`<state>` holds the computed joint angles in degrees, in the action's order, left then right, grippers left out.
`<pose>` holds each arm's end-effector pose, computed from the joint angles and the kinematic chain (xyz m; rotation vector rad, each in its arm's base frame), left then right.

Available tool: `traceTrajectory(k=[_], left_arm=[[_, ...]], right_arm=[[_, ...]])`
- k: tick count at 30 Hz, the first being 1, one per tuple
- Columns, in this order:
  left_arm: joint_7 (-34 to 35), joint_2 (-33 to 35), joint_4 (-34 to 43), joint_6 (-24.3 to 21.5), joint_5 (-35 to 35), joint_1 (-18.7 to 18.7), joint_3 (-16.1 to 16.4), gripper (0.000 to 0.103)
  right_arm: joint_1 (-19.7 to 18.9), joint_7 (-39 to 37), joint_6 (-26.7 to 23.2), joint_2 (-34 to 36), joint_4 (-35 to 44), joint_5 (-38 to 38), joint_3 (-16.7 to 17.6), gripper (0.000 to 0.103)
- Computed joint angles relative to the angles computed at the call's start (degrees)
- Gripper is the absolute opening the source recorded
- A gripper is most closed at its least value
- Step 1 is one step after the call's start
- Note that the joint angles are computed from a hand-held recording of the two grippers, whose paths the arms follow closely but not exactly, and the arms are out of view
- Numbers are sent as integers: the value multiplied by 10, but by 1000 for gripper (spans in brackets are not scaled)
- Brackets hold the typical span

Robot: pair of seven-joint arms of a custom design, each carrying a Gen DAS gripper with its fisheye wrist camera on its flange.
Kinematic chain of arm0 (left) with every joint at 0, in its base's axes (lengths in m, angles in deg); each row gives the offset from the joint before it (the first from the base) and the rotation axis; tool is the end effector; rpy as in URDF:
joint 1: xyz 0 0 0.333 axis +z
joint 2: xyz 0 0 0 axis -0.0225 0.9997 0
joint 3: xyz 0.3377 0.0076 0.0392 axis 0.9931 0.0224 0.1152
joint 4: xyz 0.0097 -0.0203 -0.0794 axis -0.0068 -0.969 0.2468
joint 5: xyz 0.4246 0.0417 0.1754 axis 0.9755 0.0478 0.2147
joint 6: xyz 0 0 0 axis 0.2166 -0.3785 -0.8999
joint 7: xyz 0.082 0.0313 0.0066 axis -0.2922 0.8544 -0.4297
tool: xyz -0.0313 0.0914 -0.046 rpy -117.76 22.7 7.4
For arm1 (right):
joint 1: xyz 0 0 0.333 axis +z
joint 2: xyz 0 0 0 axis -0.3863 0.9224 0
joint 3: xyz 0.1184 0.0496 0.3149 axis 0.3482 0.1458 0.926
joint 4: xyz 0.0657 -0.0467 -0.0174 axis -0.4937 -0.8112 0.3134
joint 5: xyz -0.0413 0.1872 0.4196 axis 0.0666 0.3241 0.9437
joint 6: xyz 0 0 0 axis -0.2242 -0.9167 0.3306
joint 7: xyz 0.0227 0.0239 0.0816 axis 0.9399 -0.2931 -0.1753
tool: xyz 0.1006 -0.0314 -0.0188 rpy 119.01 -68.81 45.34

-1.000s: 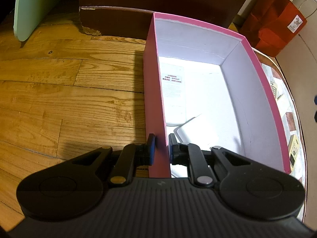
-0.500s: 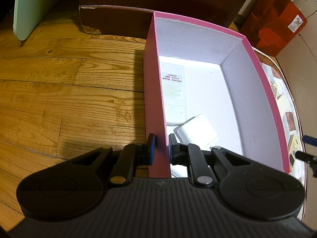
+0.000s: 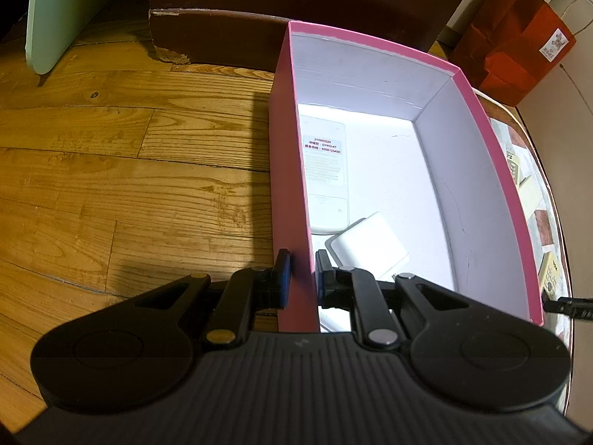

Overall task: Organize rigid objects
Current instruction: 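Move the right gripper back to the mat over the TCL remote, then grasp the cream TCL remote with the right gripper and lift it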

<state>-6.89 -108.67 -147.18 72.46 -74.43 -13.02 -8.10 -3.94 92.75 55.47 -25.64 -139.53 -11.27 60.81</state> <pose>0.4138 -0.2905 0.4788 -2.4334 1.4730 -0.6545 0.5676 0.2488 0.4696 -2.2824 1.6982 -0.1361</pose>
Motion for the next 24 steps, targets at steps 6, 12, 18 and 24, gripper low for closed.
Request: traceTrajectory(k=[6,12,18,24], left_arm=[[0,0,0,0,0,0,1,12],[1,-1,-1,0,0,0,0,12],[0,-1,-1,0,0,0,0,12],[0,0,0,0,0,0,0,12]], right_arm=[[-9,74,3,34,21,17,-2,80],[5,133,32,72,47,-110,11,86],[3,121,76,58,23,-118,10,67],[2,89,66,43,10,-93,10,67]])
